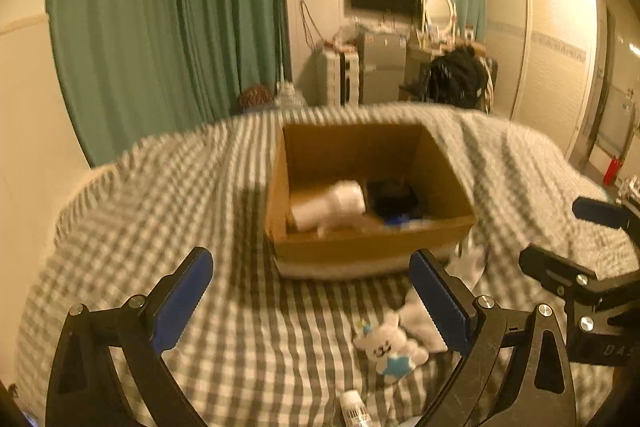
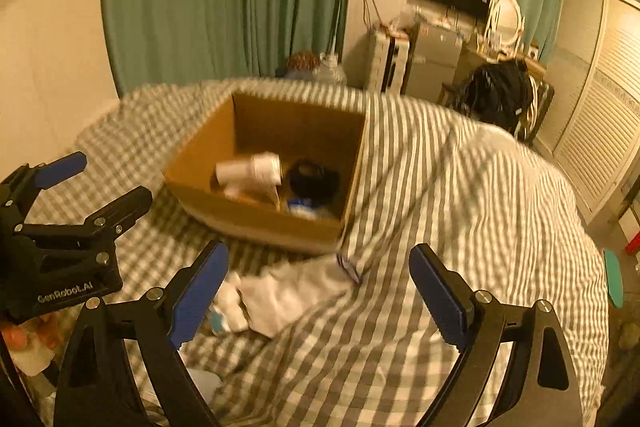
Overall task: Organize objects
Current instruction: 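Move the left tool to the white bear figurine and grasp it, then grasp the white glove with the right tool while the left tool holds the bear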
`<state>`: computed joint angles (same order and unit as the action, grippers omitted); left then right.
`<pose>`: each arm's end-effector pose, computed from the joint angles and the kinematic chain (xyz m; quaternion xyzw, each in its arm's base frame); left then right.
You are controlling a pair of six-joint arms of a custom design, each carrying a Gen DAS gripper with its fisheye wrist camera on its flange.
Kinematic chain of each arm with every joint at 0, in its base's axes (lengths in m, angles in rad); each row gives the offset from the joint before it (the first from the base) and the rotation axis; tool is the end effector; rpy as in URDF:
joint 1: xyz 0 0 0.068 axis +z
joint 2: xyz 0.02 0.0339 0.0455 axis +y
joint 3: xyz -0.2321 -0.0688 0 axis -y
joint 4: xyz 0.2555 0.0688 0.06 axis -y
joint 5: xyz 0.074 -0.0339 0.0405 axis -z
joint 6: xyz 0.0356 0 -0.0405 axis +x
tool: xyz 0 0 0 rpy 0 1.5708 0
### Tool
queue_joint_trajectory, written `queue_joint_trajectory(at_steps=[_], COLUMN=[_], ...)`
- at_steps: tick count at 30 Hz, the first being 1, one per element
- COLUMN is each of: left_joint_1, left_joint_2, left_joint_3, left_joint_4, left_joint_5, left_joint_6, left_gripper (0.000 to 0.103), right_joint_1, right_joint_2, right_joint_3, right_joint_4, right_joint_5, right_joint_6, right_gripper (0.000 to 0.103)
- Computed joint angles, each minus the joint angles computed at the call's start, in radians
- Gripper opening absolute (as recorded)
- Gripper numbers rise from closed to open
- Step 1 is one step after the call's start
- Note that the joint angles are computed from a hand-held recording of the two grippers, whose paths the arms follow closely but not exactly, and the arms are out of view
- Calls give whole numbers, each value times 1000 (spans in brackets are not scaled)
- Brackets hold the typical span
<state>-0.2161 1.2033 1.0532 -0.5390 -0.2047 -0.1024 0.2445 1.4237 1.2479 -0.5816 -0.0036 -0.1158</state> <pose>0.2772 -0.0534 0.2820 0.0076 0.9007 0.0239 0.4338 0.3179 0.0794 0.2822 -0.1653 0.9034 0.0271 0.3947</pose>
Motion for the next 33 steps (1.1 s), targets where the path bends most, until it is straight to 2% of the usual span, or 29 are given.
queue_joint_trajectory(at_steps=[6,11,16,20,22,25,26,31,33], left_joint_1=[-36,-57,-74,-62,-48,-37,-37,-48,-4], left_joint_2=[114,197,274,329,367,392,390,326,265], left_joint_3=[-77,-95,-93,-67,-46,-26,-26,-54,-63], left_joint_4=[62,91,108,101,88,76,75,60,40], left_joint_5=[-2,39,121,198,251,313,336,288,312], left_joint_6=[6,25,65,80,87,98,108,115,94], left_gripper=[101,101,101,101,96,72,58,58,58], right_joint_1=[-26,-59,-100,-101,-102,-98,-94,-90,-87], right_joint_2=[121,191,200,221,221,224,230,227,227], right_joint_3=[-22,-19,-16,3,1,1,4,-3,-3], right_joint_4=[50,57,50,41,42,42,44,52,52], right_joint_5=[-4,-39,-100,-105,-103,-96,-92,-84,-82], right_joint_6=[5,35,59,69,73,81,86,89,88], right_gripper=[92,92,92,92,92,92,92,92,92])
